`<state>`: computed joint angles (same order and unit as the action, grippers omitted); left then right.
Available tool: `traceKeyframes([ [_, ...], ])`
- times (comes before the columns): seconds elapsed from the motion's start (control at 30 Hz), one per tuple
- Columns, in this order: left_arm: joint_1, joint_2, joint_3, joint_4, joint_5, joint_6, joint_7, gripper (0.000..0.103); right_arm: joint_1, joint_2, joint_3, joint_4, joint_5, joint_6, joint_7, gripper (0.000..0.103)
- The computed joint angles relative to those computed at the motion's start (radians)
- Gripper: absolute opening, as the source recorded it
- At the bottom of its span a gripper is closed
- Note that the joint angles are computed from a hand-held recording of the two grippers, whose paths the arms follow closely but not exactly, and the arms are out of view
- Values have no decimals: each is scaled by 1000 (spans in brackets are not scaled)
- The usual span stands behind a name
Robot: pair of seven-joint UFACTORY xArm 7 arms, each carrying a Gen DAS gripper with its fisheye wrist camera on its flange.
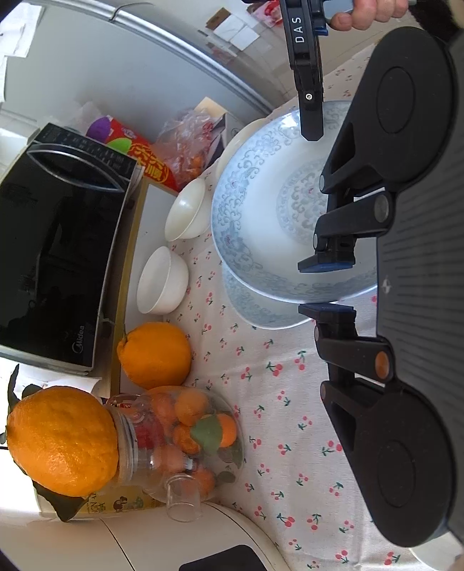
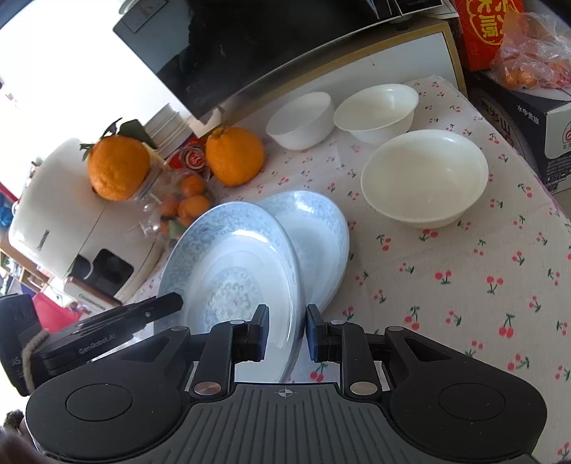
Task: Organize plates and bowls
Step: 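Carry the blue-patterned plate onto the other blue-patterned plate, then lower the plate onto the stack and open the right gripper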
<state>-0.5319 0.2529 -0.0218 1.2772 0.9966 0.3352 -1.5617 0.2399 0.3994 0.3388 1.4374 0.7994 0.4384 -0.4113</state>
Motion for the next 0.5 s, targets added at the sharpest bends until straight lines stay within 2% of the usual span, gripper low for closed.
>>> traceKeyframes([
  [0.3, -13, 55, 29, 70, 12, 33, -75, 16, 38, 104, -24, 134, -122, -27, 156, 22],
  [0.5, -24, 94, 38, 117, -20, 84, -68, 15, 69, 169, -45, 202, -249, -38, 278, 22],
])
